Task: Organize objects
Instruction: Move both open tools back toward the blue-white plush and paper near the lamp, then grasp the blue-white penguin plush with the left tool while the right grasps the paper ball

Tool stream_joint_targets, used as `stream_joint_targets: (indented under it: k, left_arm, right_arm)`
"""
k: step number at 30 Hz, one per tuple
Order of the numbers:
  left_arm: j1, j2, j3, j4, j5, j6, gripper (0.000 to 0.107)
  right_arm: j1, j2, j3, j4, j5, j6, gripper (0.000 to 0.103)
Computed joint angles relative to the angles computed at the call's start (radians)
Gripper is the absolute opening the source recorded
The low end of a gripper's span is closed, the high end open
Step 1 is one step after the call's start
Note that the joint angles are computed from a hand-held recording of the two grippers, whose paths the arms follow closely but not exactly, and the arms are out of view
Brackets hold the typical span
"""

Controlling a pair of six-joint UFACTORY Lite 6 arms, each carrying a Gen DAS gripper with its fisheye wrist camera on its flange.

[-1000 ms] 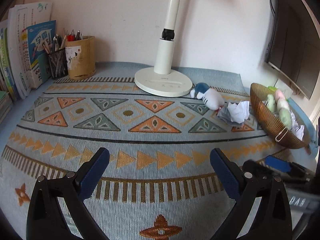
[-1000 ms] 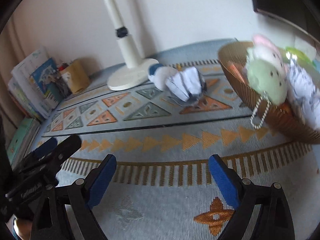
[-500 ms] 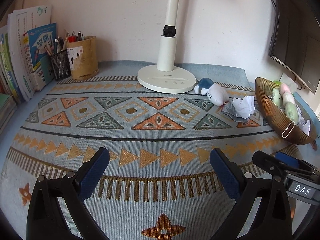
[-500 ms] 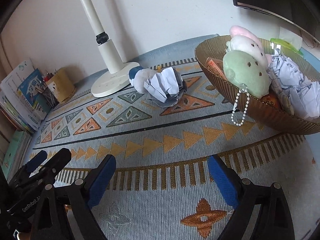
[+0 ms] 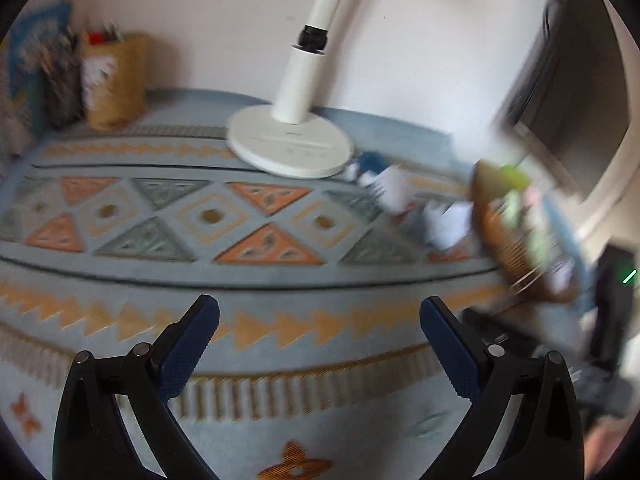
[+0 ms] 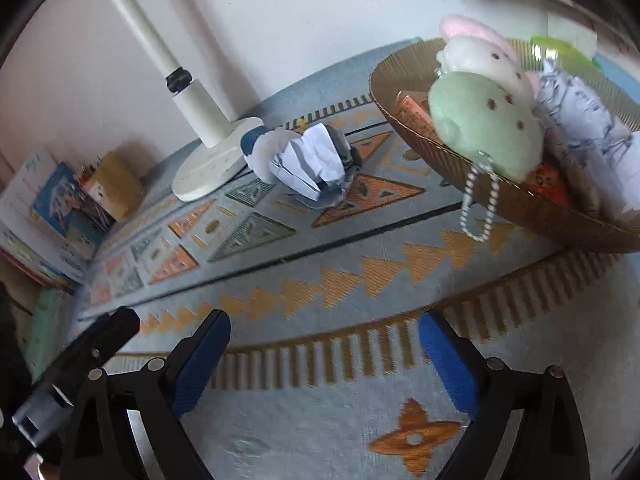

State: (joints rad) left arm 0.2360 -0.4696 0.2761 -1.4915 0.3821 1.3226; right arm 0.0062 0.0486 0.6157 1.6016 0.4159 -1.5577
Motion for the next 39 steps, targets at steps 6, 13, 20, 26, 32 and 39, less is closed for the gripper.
stream_joint_targets:
  k: [6,13,20,26,32,39]
  left_arm:
    - [-0.013,0.532,0.489,-0.029,0.156,-0.027,0.101]
    - [-0.142,0.988,0.877,-0.068,0.138,-0.169,0.098]
    - [-0.209,1.046,0.968,-0.024,0.093,-0.188,0.092]
    - [-0.256,1.044,0.947,-0.149,0.023,-0.046,0.041]
    - [-0.230,0.857,0.759,-0.155,0.026,0.053,0.038]
    - [0.017,0.295,0.294,0.226,0.232,-0.043,0.038]
  right_arm:
    - [0.084,0.112,0.164,0.199,-0.054,-0.044,0.091]
    - [0.119,0.332,0.356,0.446,-0.082,-0.226,0.087]
    - [0.117,0.434,0.482,0.351,-0.072,-0.128,0.074]
    - [0.120,0.385,0.423,0.450,-0.059,-0.254,0.054]
    - [0.083,0.295,0.332,0.251,0.017,-0.115,0.053]
    - [0.011,-0.061,-0.024,0.159,0.146,-0.156,0.053]
